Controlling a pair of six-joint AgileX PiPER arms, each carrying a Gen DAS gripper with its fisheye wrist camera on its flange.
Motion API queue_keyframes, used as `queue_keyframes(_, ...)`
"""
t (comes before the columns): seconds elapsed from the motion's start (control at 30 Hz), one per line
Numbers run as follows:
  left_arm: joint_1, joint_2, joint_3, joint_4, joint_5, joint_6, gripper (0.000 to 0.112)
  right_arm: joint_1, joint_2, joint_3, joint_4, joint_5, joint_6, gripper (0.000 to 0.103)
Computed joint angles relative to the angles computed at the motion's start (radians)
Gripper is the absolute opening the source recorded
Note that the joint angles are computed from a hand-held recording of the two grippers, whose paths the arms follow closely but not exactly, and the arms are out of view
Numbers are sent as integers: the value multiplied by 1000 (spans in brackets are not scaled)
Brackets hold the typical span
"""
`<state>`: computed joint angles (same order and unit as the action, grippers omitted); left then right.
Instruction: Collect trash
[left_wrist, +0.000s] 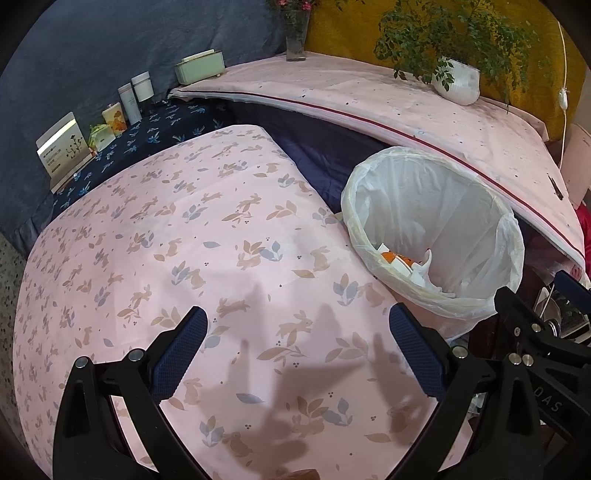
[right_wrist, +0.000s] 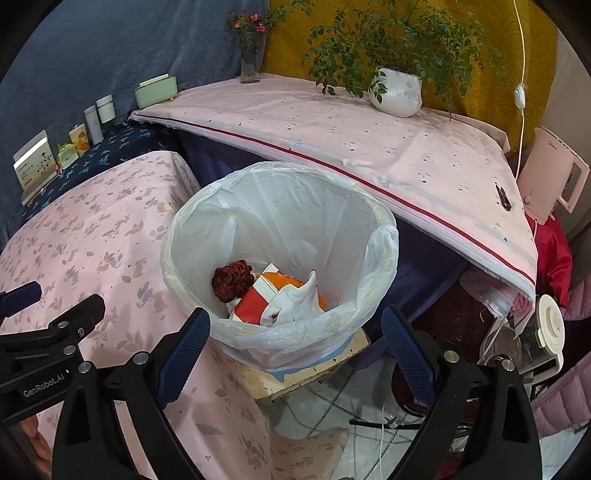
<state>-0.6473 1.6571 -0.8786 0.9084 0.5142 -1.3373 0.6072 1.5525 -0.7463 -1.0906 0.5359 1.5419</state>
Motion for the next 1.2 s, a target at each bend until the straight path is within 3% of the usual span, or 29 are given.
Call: queue_keyframes(1.2, 7, -8, -15, -25, 20, 9, 94, 6, 5, -6, 9, 7, -7, 90)
